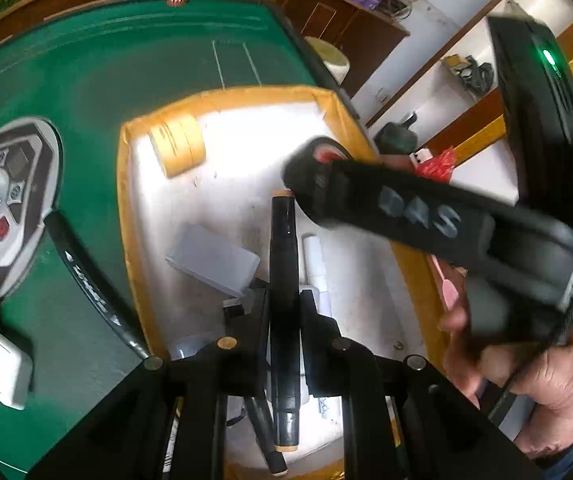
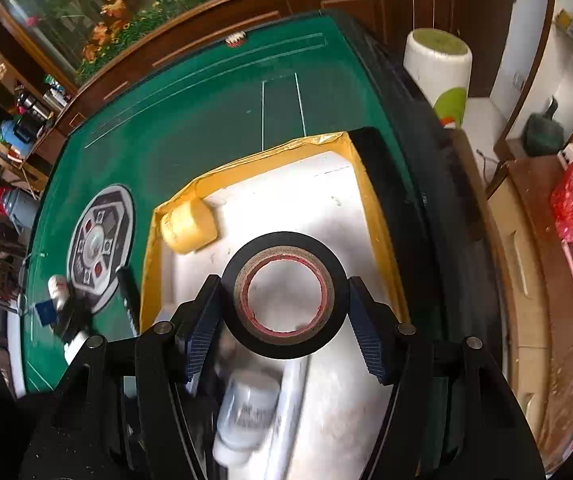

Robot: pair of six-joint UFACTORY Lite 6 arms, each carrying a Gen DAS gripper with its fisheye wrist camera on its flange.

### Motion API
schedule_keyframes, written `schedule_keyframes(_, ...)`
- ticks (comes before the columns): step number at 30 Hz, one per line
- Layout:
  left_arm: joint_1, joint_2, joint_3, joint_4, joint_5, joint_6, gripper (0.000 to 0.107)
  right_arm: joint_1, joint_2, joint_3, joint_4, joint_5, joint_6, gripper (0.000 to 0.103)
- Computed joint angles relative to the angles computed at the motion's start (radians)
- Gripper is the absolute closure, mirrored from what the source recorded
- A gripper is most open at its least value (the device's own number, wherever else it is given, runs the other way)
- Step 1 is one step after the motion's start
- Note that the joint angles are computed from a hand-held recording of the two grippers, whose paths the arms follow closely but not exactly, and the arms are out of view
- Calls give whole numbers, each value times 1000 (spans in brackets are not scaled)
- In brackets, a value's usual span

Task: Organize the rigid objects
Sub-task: 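Carry the marker and tape roll into the box and open both grippers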

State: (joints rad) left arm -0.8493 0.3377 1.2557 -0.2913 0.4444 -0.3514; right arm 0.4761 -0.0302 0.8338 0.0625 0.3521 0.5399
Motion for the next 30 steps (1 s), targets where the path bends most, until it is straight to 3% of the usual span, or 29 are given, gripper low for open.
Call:
schedule_keyframes(7,35,-10,-32,-137,-2,135,93,35,129,84,-128,5,112,40)
schedule_keyframes(18,41,-115,-147,-247,39,265,91,51,145,100,-229,25,231,40)
schedule_keyframes(20,36,-143,-172,-245,34,268,90,57,135,91,-234,23,249,29)
schedule_keyframes(21,35,-158,-184,-243,32,268,90,56,115,73,-224,7,245,17)
schedule_keyframes(22,30,-172,-196,-242,30,269,90,59,101,63,-236,-1,260,15)
schedule_keyframes(30,33,-367,-322,-186,67,257,90,147,-46,18,-446,83,541,15)
